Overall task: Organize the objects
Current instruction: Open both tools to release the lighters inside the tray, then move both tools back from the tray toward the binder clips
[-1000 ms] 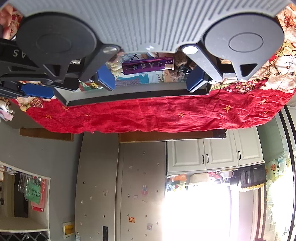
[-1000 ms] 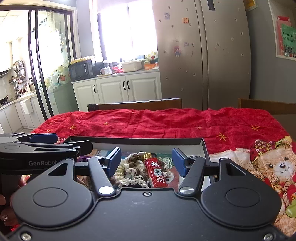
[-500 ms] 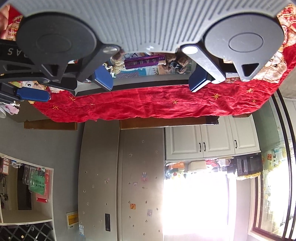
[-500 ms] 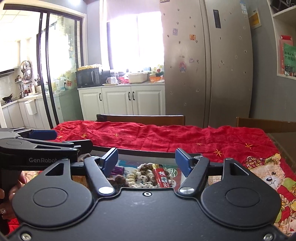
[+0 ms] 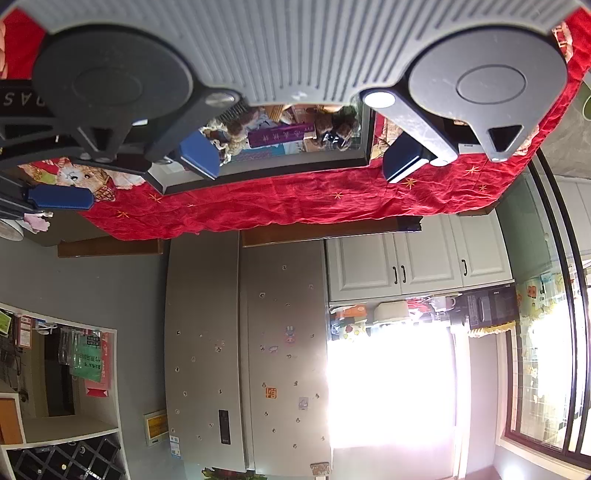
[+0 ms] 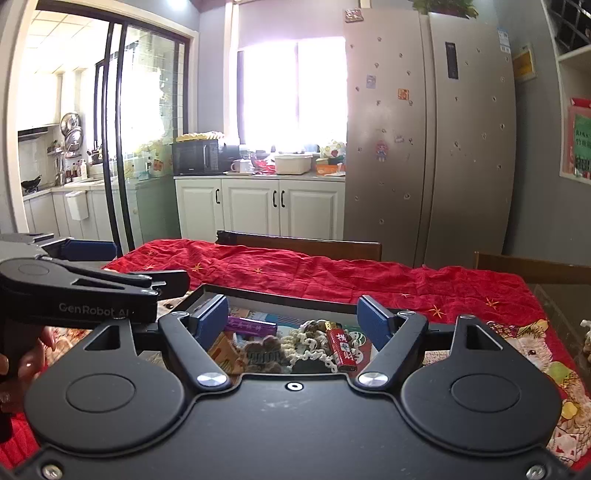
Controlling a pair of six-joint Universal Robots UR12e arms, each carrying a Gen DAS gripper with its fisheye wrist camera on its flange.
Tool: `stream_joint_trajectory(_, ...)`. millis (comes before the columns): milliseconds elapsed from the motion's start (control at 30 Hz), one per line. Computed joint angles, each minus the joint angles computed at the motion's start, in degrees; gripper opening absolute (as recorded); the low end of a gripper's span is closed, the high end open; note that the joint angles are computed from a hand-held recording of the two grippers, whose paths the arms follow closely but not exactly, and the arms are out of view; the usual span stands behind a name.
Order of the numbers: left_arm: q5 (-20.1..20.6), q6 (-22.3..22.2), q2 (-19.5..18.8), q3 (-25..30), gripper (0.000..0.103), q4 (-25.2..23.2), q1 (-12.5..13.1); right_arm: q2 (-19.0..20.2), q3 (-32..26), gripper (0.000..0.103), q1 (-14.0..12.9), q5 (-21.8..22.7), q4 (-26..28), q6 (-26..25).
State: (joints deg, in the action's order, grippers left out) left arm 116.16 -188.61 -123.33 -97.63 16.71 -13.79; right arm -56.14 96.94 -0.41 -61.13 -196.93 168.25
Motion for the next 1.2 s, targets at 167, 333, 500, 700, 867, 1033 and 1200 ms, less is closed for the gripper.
stream_joint_trajectory(167, -0.1, 0.8, 1.0, -1.7, 0.101, 1.1, -0.5, -1.8, 2.8, 0.08, -0.4, 0.6, -1.2, -1.5)
stream_joint_trajectory(333, 0.2, 0.8, 1.8, -3.3, 0.102, 2.7, -1.0, -3.0, 4.9, 0.08, -0.9, 1.0, -1.8, -1.9)
stream_joint_trajectory(500, 1.1, 0.5, 2.4, -4.7, 0.103, 2.8, -1.2, -3.9, 6.8, 0.08, -1.9, 2.0, -2.4, -0.9)
stream_joint_trajectory(700, 0.5, -0.7, 2.7, -6.6, 0.103, 1.7, -1.0, -4.0, 8.3, 0.08, -2.7, 3.0, -1.8, -0.8)
stream_joint_trajectory(867, -1.6, -1.6, 2.7, -8.2, 0.103, 0.9, -0.8, -3.3, 8.9, 0.08, -2.5, 2.9, -0.1, -3.0)
stream_joint_trajectory(1033, -2.8, -1.9, 2.2, -8.9, 0.103, 0.3, -0.6, -2.5, 9.7, 0.079, -1.8, 2.8, 1.2, -7.4)
stream_joint_trajectory(1200, -5.2, -1.9, 1.6, -9.3, 0.103, 0.5, -0.1, -1.5, 10.0, 0.072, -1.0, 2.1, 2.6, -12.4)
